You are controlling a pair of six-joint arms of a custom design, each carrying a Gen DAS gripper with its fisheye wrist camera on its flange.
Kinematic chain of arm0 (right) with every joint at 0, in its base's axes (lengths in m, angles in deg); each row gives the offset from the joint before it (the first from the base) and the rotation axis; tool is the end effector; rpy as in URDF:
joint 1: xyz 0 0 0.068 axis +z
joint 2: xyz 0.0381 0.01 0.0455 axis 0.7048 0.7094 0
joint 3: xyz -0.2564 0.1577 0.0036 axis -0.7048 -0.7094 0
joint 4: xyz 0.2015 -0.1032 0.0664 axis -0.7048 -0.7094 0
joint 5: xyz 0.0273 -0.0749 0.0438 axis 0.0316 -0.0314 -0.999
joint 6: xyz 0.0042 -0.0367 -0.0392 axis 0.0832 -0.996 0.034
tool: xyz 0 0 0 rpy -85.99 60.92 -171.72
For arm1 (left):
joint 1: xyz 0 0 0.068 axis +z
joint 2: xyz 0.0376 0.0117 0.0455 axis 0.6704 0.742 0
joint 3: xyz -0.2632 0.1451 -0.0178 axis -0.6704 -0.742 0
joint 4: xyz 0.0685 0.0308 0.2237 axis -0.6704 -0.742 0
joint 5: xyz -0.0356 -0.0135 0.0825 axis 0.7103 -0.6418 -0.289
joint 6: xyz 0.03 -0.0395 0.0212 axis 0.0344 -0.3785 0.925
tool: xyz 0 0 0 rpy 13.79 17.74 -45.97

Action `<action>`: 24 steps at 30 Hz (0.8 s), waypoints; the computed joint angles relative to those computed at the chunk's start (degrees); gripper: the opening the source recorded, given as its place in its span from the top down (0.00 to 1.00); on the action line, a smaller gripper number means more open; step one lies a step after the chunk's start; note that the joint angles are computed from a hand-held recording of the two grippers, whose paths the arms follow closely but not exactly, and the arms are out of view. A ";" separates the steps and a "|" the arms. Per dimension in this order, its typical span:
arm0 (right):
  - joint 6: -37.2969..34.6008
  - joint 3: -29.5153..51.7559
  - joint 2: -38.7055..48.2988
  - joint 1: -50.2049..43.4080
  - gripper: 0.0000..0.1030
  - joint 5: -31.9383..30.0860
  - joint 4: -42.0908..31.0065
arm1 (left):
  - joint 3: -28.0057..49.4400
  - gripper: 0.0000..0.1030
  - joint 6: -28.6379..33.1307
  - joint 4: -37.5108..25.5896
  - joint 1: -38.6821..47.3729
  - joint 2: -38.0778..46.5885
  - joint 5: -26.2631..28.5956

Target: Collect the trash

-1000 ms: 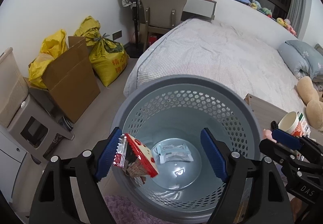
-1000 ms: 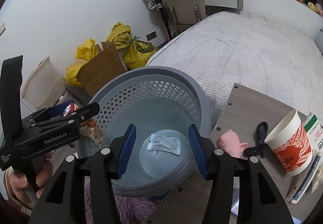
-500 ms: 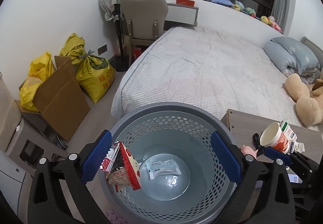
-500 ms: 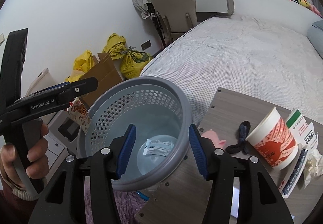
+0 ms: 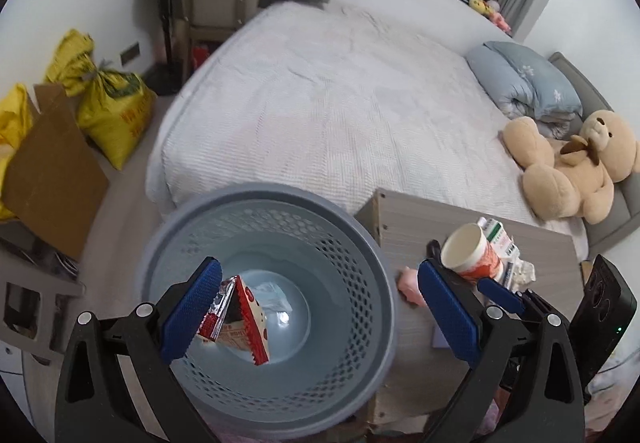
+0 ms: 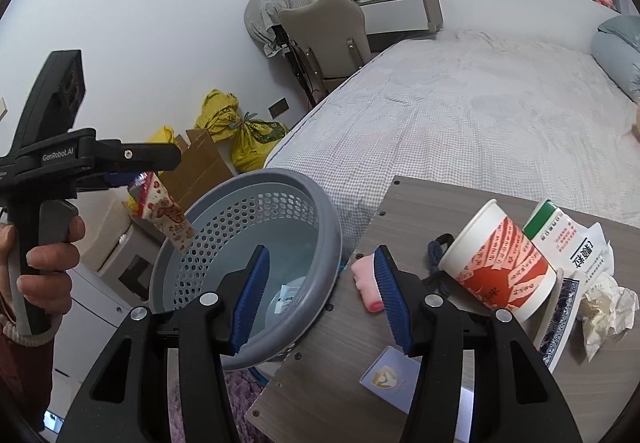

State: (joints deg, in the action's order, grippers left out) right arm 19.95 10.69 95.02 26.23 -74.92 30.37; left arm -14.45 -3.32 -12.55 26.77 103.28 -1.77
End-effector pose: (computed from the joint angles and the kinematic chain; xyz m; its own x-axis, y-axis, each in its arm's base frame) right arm 0.1971 -0.0450 0.1163 -0.7143 0.0785 -0.6954 -0.2093 0.9243 0.3193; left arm 0.2996 -0.0906 0.1803 -0.8500 0.1076 -0.5156 0.2733 0.9269 -0.2573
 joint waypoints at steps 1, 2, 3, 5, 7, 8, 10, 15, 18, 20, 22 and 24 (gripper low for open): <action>-0.49 -0.15 -0.23 -0.91 0.49 -0.60 -0.19 | 0.88 0.06 0.23 -1.38 -0.37 0.90 0.59; -1.17 -0.20 -0.55 -2.20 0.49 -1.37 -0.65 | 1.69 0.06 0.63 -2.72 -0.58 1.67 1.45; -2.10 -0.29 -0.76 -3.66 0.49 -2.28 -1.21 | 2.96 0.06 1.16 -4.77 -0.73 2.84 2.79; -3.34 0.03 -0.95 -6.14 0.49 -3.75 -2.40 | 6.18 0.06 2.19 -9.88 -0.79 5.62 5.11; -3.71 0.79 -0.56 -7.57 0.49 -4.55 -3.10 | 9.97 0.06 3.38 -15.84 -1.64 8.48 3.26; -4.02 0.98 -0.42 -8.44 0.49 -5.13 -3.43 | 11.24 0.06 3.57 -17.99 -2.15 9.32 1.40; -4.75 1.21 -0.17 -10.13 0.49 -6.21 -4.04 | 13.88 0.06 4.31 -22.25 -2.55 10.95 -0.09; -6.05 1.68 0.10 -12.89 0.49 -8.47 -5.51 | 21.90 0.06 9.27 -34.01 -3.73 16.74 -3.45; -7.40 1.41 -0.74 -14.59 0.49 -9.94 -6.60 | 23.12 0.06 7.80 -35.96 -4.52 17.61 -8.93; -8.55 1.77 -1.16 -15.95 0.49 -10.87 -8.01 | 22.91 0.06 8.35 -36.59 -4.81 17.03 -7.89; -9.88 2.25 -1.15 -17.63 0.49 -11.82 -9.32 | 22.03 0.06 8.58 -36.30 -5.98 15.96 -8.88; -10.80 2.80 -1.67 -19.03 0.49 -12.56 -10.92 | 20.97 0.06 8.46 -36.23 -7.17 14.62 -9.27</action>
